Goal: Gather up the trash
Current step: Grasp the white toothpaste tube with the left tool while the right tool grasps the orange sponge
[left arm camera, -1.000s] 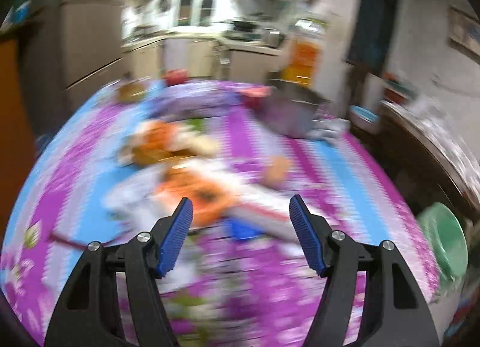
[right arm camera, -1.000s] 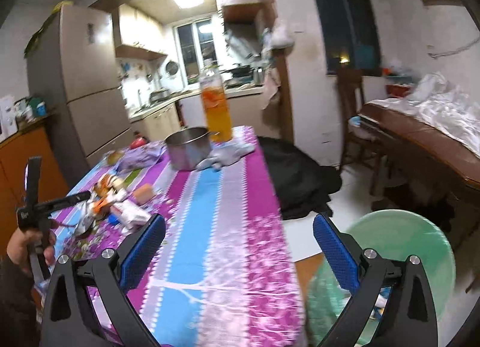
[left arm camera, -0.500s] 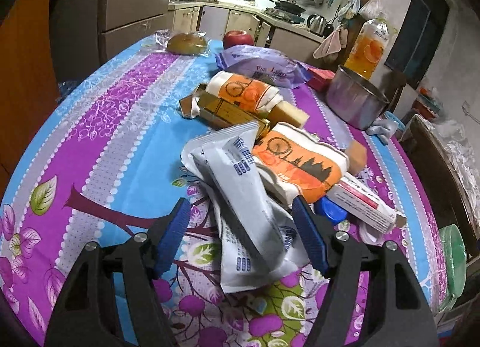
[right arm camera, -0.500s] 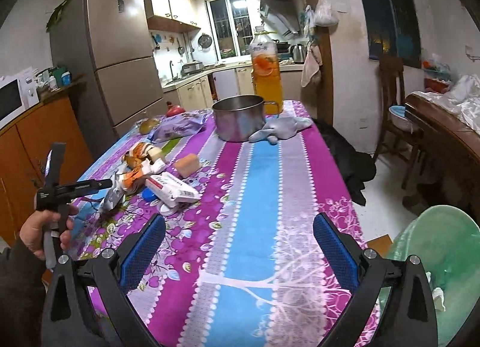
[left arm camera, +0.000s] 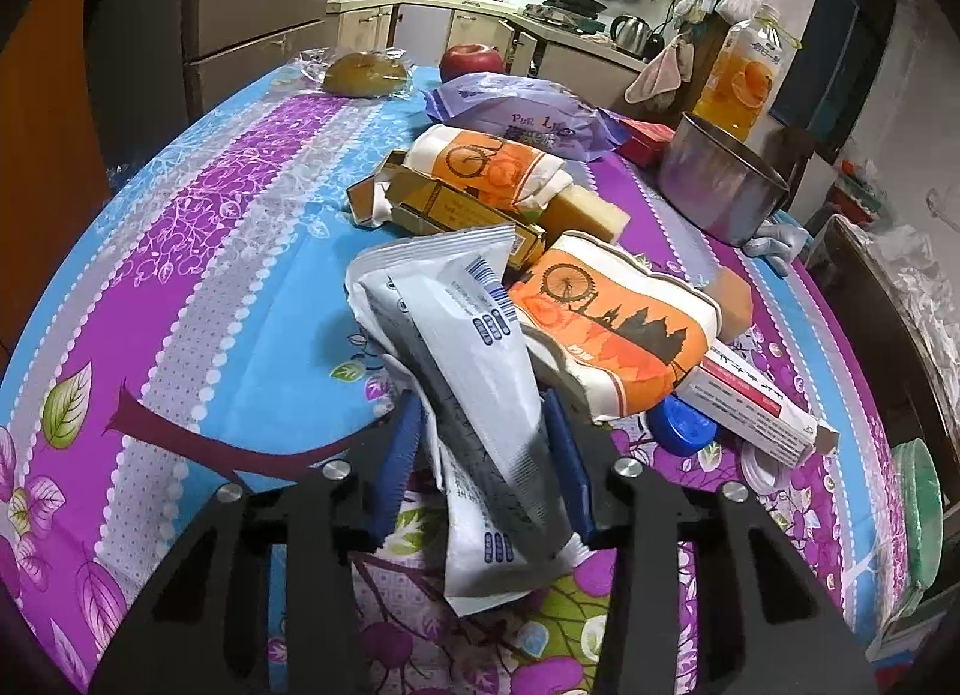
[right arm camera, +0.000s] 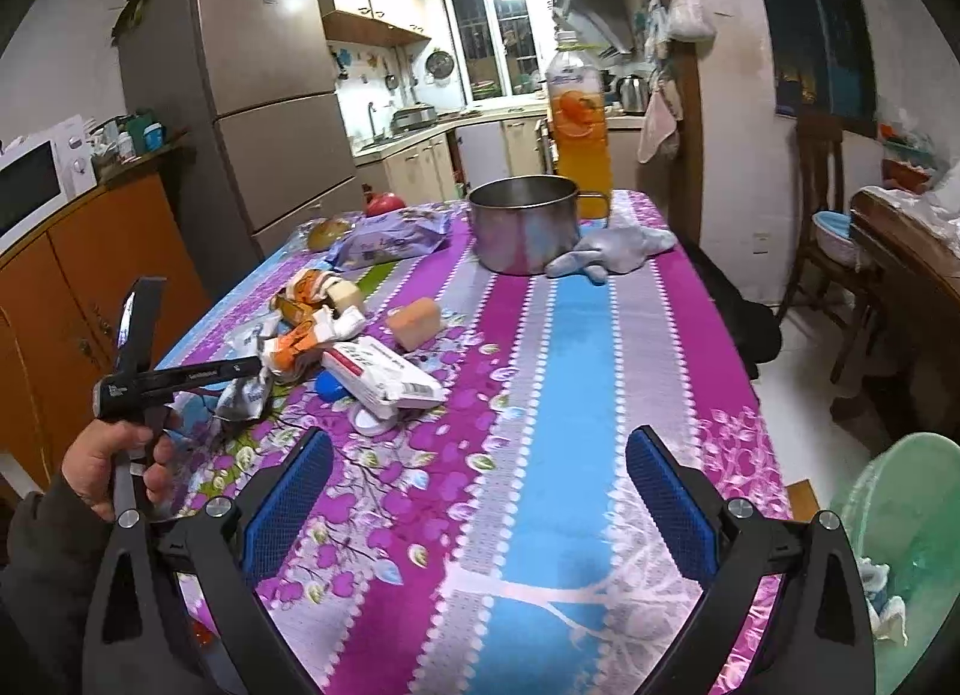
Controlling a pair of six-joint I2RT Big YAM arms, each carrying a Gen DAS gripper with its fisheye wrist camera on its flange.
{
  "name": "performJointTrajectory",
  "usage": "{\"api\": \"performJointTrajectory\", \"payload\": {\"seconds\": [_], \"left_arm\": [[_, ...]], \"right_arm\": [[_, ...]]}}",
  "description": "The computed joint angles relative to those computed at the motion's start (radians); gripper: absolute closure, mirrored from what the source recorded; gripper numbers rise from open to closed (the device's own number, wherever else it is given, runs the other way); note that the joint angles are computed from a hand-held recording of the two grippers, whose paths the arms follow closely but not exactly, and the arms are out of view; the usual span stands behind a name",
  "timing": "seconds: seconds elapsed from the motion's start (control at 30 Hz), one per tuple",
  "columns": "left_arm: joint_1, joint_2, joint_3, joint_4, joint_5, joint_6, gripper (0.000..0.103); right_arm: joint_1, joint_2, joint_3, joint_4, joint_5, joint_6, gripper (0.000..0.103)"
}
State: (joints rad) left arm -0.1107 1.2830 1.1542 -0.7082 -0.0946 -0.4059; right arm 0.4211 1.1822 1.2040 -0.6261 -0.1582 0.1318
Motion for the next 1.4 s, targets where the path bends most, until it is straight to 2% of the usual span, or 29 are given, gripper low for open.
{"api": "performJointTrajectory", "payload": {"seconds": [0.1,0.17,0.23,0.3,0.4,0.5,0.57,0.8,0.9,0.93,1.0,1.13,1.23,1.33,1.4], "left_arm": [[-0.002,-0.010,-0.012,0.012,-0.003,0.004,0.071],[0.002,-0.021,-0.020,0.015,0.004,0.003,0.077],[0.003,-0.028,-0.025,0.017,0.006,0.008,0.078],[0.005,-0.042,-0.033,0.024,0.008,0.014,0.079],[0.010,-0.059,-0.041,0.033,0.011,0.018,0.079],[0.018,-0.069,-0.045,0.041,0.020,0.022,0.079],[0.026,-0.070,-0.046,0.046,0.030,0.027,0.079],[0.059,-0.063,-0.041,0.059,0.048,0.039,0.079],[0.070,-0.053,-0.040,0.067,0.071,0.043,0.081],[0.072,-0.051,-0.040,0.068,0.077,0.043,0.081],[0.073,-0.046,-0.040,0.073,0.089,0.045,0.081],[0.068,-0.041,-0.042,0.080,0.105,0.055,0.082],[0.066,-0.045,-0.051,0.090,0.103,0.054,0.083],[0.045,-0.069,-0.066,0.106,0.067,0.057,0.084],[0.019,-0.091,-0.074,0.118,0.026,0.062,0.084]], "right_arm": [[0.009,0.038,0.038,-0.010,-0.032,0.004,0.017],[0.010,0.084,0.081,-0.029,-0.056,0.017,0.030],[0.014,0.127,0.121,-0.043,-0.072,0.031,0.050],[0.016,0.207,0.193,-0.066,-0.126,0.064,0.051],[0.037,0.338,0.326,-0.115,-0.145,0.112,0.051],[0.066,0.485,0.496,-0.184,-0.162,0.175,0.045],[0.095,0.578,0.615,-0.235,-0.122,0.206,0.036],[0.146,0.842,0.995,-0.484,0.047,0.239,0.035],[0.157,0.906,1.084,-0.550,0.094,0.229,0.035],[0.164,0.923,1.107,-0.569,0.116,0.222,0.037],[0.170,0.935,1.119,-0.579,0.132,0.208,0.052],[0.174,0.898,1.049,-0.525,0.148,0.178,0.061],[0.183,0.807,0.918,-0.417,0.170,0.135,0.064],[0.205,0.668,0.738,-0.237,0.212,0.061,0.065],[0.232,0.565,0.605,-0.108,0.272,-0.002,0.065]]}}
